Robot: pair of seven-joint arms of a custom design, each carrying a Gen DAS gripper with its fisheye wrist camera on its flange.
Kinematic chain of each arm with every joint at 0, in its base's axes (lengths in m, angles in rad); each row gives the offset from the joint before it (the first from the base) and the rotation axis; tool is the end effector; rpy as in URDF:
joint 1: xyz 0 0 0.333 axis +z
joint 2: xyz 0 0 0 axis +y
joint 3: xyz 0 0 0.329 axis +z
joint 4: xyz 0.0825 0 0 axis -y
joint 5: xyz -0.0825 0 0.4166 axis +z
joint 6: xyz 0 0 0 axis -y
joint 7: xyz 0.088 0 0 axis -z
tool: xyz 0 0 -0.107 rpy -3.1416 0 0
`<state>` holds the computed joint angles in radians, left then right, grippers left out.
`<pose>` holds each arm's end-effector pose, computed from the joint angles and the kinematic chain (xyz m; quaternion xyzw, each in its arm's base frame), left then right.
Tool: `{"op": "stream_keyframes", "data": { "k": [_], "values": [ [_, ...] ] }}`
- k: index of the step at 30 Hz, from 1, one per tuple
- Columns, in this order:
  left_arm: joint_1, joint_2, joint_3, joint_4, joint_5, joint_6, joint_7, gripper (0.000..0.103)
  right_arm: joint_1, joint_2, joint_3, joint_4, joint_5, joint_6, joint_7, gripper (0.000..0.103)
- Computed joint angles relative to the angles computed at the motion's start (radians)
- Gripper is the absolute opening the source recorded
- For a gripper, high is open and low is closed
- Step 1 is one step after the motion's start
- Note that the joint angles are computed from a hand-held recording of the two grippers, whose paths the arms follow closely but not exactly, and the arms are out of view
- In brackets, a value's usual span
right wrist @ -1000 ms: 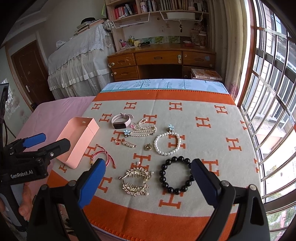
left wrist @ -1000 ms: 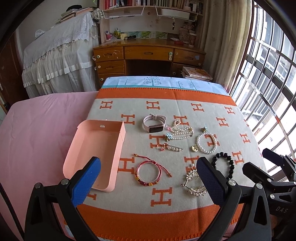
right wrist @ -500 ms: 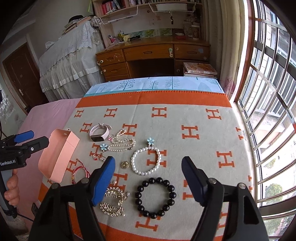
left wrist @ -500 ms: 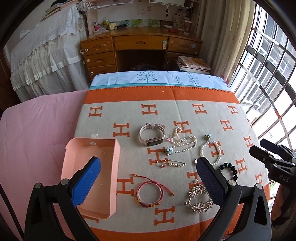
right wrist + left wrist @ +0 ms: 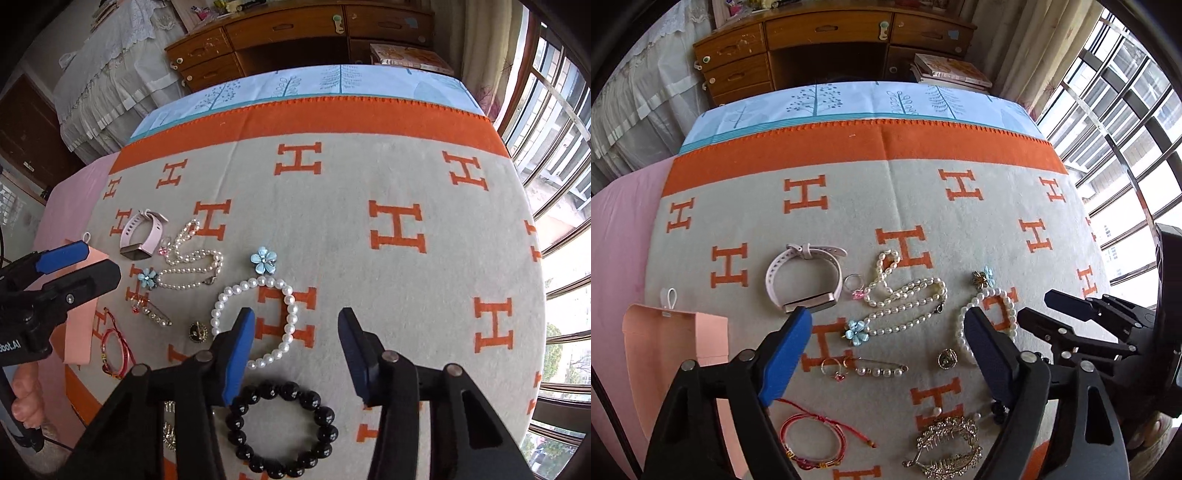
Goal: Organize jewelry
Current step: 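Grasp the long pearl necklace with the left tool while the right tool grasps the white pearl bracelet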
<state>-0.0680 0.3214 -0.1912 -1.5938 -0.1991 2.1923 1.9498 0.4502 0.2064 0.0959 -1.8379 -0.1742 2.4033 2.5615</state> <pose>0.6938 -0.1750 0.4820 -0.4903 0.8523 -0.1799 0.0265 0.5806 0.3471 0.4530 -0.5659 0.8026 -0.0627 0.1777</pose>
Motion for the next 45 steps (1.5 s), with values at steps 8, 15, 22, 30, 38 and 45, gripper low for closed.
{"op": "stream_keyframes", "data": {
  "k": [8,15,22,30,38,45],
  "values": [
    [-0.045,0.142,0.006,0.171,0.095,-0.119,-0.077,0.049,0.028,0.096,-0.01,0.103,-0.045,-0.1,-0.074,0.025],
    [-0.064,0.21,0.006,0.253,0.139,-0.187,-0.111,0.025,0.045,0.067,-0.015,0.058,-0.1,-0.087,-0.059,0.009],
    [-0.089,0.246,0.012,0.293,0.177,-0.214,-0.151,0.022,0.032,0.022,-0.008,-0.017,-0.095,-0.015,-0.051,0.009],
    [-0.12,0.299,0.018,0.356,0.213,-0.23,-0.233,0.022,0.02,0.003,-0.002,-0.054,-0.087,0.04,-0.065,0.009],
    [-0.116,0.317,0.006,0.366,0.181,-0.205,-0.29,0.007,0.015,-0.013,-0.002,-0.092,-0.082,0.097,-0.061,0.009],
    [-0.104,0.218,-0.003,0.199,0.169,-0.061,-0.292,0.003,0.011,-0.03,0.0,-0.125,-0.075,0.137,-0.042,0.008]
  ]
}}
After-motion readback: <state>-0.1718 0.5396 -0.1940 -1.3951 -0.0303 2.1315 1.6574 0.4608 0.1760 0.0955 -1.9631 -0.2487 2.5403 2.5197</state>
